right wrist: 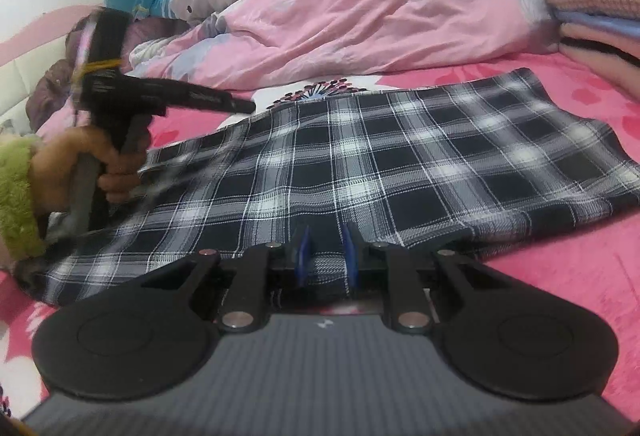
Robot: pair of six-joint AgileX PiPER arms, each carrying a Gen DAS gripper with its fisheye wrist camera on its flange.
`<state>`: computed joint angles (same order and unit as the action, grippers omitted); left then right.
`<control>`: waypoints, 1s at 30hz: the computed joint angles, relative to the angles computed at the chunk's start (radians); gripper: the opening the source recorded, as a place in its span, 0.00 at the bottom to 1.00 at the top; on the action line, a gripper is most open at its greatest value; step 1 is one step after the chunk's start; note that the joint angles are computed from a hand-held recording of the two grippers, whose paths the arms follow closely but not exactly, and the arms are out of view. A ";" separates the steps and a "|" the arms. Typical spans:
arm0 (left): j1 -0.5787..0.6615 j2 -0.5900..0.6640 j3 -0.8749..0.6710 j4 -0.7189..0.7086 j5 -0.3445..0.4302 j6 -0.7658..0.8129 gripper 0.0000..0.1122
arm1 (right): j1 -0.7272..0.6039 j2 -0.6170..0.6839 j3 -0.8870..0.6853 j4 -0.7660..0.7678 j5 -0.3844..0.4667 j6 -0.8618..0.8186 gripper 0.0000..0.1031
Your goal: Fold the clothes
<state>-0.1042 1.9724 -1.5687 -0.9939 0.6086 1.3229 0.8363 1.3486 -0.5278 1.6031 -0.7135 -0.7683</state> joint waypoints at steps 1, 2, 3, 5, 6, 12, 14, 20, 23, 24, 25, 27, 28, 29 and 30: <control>0.000 -0.024 0.027 -0.041 0.013 0.060 0.25 | 0.000 0.000 -0.001 0.001 0.000 -0.001 0.16; -0.007 -0.037 0.037 -0.043 0.033 0.080 0.26 | 0.001 0.000 -0.001 0.003 -0.001 -0.003 0.16; -0.025 -0.037 0.031 -0.010 0.049 0.060 0.26 | 0.001 0.001 -0.002 0.005 -0.001 -0.005 0.16; -0.067 -0.015 0.008 0.072 0.040 -0.014 0.27 | 0.008 0.005 -0.008 0.016 -0.009 -0.016 0.16; -0.089 -0.002 -0.005 0.115 0.036 -0.054 0.27 | 0.010 0.005 -0.009 0.019 -0.011 -0.019 0.16; -0.160 0.097 -0.085 0.275 -0.110 -0.254 0.38 | 0.010 0.001 -0.011 0.026 -0.012 -0.029 0.16; -0.153 0.118 -0.141 0.322 -0.085 -0.361 0.39 | 0.009 -0.003 -0.008 0.024 -0.009 -0.026 0.16; -0.038 0.036 -0.165 0.298 0.078 -0.433 0.45 | -0.004 -0.018 0.010 -0.006 0.011 0.017 0.16; 0.064 -0.080 -0.104 0.283 0.173 -0.372 0.52 | -0.019 -0.030 0.028 -0.041 0.031 0.063 0.16; 0.112 -0.122 -0.087 0.272 0.215 -0.349 0.53 | -0.024 -0.035 0.035 -0.055 0.038 0.080 0.16; 0.165 -0.159 -0.078 0.262 0.263 -0.330 0.53 | -0.031 -0.039 0.040 -0.068 0.046 0.095 0.16; 0.291 -0.220 -0.093 0.252 0.369 -0.322 0.53 | -0.044 -0.046 0.052 -0.096 0.061 0.128 0.16; 0.361 -0.245 -0.117 0.245 0.420 -0.321 0.53 | -0.049 -0.048 0.056 -0.108 0.066 0.143 0.16; 0.433 -0.262 -0.155 0.235 0.474 -0.321 0.53 | -0.052 -0.049 0.059 -0.117 0.070 0.154 0.16; 0.508 -0.268 -0.208 0.223 0.533 -0.324 0.53 | -0.054 -0.050 0.062 -0.124 0.072 0.161 0.16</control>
